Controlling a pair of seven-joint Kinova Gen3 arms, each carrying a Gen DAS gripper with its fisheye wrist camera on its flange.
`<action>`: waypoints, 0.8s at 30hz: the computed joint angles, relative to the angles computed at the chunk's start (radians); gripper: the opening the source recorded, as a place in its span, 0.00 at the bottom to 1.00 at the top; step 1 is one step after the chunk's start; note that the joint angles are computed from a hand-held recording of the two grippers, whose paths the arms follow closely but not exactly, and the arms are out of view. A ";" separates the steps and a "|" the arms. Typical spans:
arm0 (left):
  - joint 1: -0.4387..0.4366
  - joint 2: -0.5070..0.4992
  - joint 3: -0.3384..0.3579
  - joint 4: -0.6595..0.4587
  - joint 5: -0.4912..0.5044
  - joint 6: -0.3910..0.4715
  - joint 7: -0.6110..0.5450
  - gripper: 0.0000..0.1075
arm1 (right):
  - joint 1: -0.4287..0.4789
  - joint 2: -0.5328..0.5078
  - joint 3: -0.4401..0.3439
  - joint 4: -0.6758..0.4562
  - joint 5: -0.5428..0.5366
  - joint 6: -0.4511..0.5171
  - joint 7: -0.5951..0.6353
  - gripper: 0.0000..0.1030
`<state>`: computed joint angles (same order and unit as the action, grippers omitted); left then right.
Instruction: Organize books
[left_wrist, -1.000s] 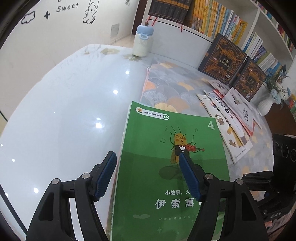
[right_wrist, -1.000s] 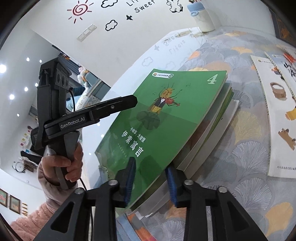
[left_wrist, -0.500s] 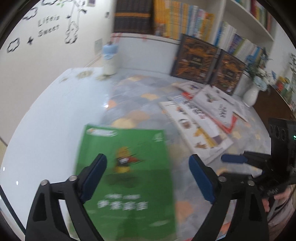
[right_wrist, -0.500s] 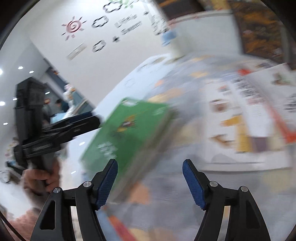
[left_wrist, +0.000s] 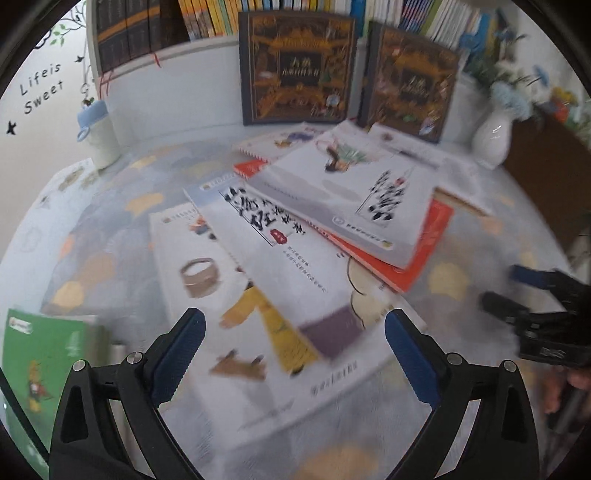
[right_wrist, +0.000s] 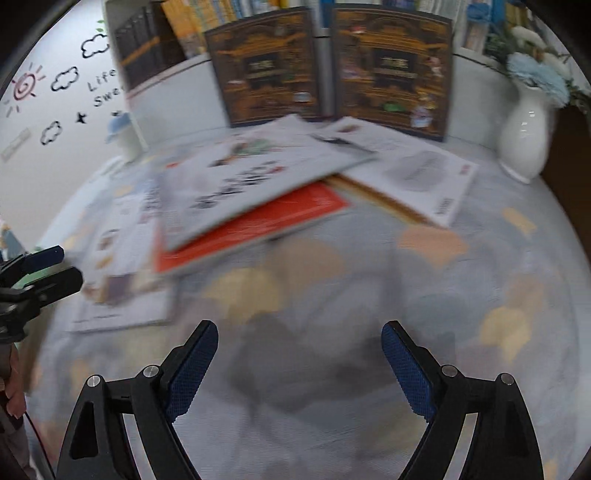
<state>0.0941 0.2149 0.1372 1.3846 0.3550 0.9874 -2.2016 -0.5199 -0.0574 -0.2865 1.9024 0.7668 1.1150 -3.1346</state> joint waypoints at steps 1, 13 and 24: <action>0.018 0.011 0.001 0.001 -0.032 -0.013 0.036 0.91 | -0.001 0.006 -0.004 0.011 0.012 0.021 -0.006 0.88; 0.010 0.004 0.013 0.078 -0.001 -0.096 -0.027 0.96 | -0.027 0.036 0.020 0.000 0.004 0.052 0.022 1.00; 0.027 -0.008 0.012 0.115 -0.005 -0.158 0.003 0.96 | -0.030 0.039 0.020 -0.004 0.004 0.059 0.024 1.00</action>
